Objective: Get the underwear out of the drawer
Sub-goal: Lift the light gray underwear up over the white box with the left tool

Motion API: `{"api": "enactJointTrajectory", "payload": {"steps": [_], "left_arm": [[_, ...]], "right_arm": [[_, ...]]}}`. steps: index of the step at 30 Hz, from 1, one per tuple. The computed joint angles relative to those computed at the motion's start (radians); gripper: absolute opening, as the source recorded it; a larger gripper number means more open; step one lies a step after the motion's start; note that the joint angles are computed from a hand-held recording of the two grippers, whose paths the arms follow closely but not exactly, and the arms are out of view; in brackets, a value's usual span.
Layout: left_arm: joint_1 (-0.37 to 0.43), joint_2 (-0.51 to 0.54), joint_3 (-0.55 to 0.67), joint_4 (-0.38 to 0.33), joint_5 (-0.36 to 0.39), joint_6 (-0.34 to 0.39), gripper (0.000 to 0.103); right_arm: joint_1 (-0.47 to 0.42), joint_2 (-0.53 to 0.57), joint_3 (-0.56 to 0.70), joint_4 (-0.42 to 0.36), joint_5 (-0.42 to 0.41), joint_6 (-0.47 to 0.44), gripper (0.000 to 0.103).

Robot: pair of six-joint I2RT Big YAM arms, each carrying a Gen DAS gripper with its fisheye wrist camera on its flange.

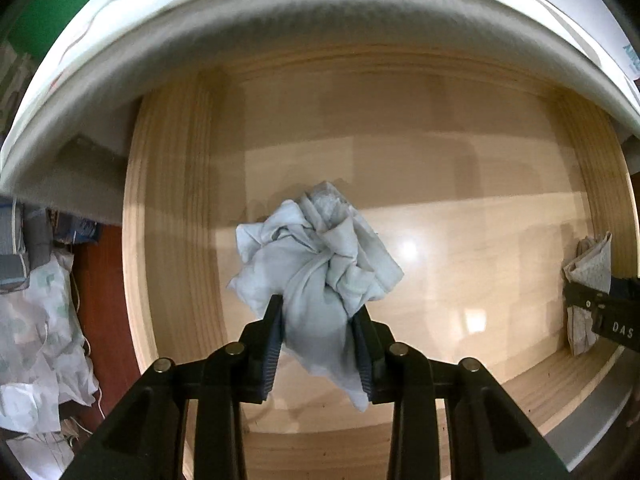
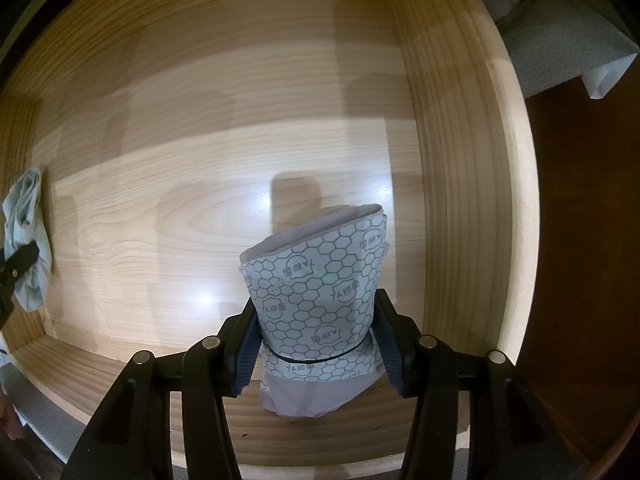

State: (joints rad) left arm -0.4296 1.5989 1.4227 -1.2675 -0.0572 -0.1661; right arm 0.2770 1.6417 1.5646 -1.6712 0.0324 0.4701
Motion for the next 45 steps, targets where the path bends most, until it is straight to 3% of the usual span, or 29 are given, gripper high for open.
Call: {"api": "enactJointTrajectory", "payload": {"steps": [7,16,30,45], "left_arm": [[-0.008,-0.067,-0.084,0.016,0.005,-0.044,0.032],[-0.057,-0.097,-0.067,-0.003,-0.020,-0.113,0.032],[-0.031,-0.176,-0.110,0.040,-0.018,-0.079,0.032],[-0.021,-0.266,-0.026,-0.024,-0.007,-0.015,0.032]], "right_arm": [[0.000,0.000,0.001,-0.001,0.000,0.000,0.049],[0.000,0.003,0.000,0.000,0.000,-0.001,0.048],[0.000,0.003,0.002,-0.001,0.000,0.000,0.048],[-0.001,0.003,0.004,-0.002,-0.001,-0.001,0.049]]}}
